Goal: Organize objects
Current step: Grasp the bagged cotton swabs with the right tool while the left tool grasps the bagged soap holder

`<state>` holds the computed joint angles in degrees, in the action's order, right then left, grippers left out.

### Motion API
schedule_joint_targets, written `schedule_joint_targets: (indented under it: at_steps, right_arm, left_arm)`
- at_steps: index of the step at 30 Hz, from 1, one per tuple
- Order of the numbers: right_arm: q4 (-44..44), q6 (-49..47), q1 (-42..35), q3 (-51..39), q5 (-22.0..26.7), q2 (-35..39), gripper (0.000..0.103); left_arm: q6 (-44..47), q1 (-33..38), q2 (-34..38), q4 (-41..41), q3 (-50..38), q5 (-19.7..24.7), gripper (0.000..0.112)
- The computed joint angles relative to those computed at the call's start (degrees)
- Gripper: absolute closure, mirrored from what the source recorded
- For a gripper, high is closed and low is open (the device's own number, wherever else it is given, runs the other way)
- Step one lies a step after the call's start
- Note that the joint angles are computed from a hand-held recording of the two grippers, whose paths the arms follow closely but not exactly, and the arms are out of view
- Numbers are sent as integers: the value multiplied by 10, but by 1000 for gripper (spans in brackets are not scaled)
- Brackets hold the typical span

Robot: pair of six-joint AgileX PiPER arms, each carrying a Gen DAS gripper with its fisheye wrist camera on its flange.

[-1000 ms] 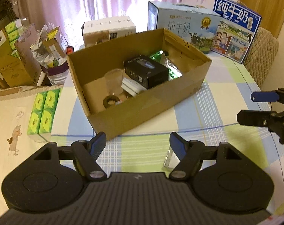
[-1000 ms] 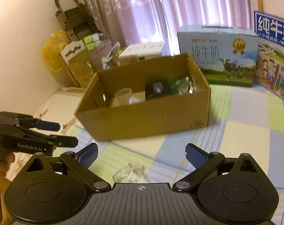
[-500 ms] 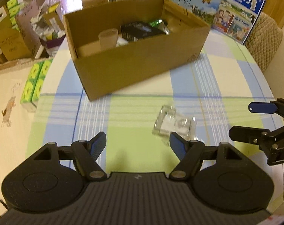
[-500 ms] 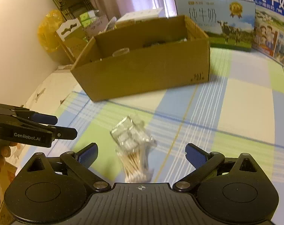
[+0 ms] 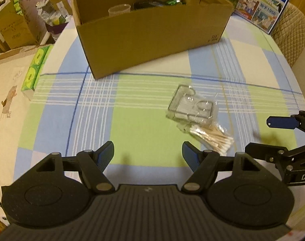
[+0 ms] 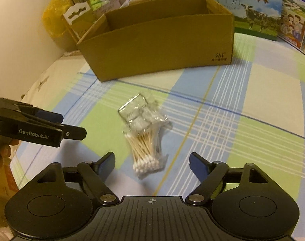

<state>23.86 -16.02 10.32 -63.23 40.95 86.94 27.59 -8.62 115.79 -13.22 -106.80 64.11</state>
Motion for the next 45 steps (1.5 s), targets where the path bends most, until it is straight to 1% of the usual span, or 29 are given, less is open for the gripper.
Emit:
schedule_joint_targets:
  at_steps: [3,6,9,13,14,15,18,21,24,27,31,38,42,45]
  right_arm:
    - [-5,-8,10,8,-10,7,36]
    - [-20,-14,27,13,-26,17,42]
    - [-27,-25,39,17,-45,31,46]
    - [-30,-40,49,21,-69,47,49]
    - [-30,-45,50,22,-73,50,52]
    - [-32,-49,51,23,-78,53,59]
    - [-27,-71,48,26,-82,60,74]
    - [-3,-109,40,36,-81,53,77]
    - [10,-138,29,40,-63,43,79]
    - [18,-158,13,51,-44,29,79]
    - [22,-159,-16,78,-31,0,79]
    - [-15,-97,-73,102,-29,-36,79]
    - [-41,-45,-99,98,-35,-38,79]
    - [-45,-22,-114,93,-34,-36,79]
  left_arm:
    - [-2,-2,2,3,12,-7,41]
    - [-8,-4,6,9,17,-12,41]
    - [-10,-5,13,14,17,-15,41]
    - [-14,-5,19,19,16,-18,41]
    - [-14,-5,21,20,14,-18,41]
    - [-15,-5,23,21,13,-17,41]
    - [-16,-5,27,24,11,-16,41]
    - [-16,-6,30,24,7,-16,41]
    - [-14,-7,35,23,1,-12,41]
    - [3,-5,45,10,-14,3,41]
    - [26,-7,50,-12,-19,9,37]
    - [71,-18,60,-47,-26,12,34]
    - [108,-28,77,-68,-49,13,29]
    - [140,-39,82,-80,-49,-2,27]
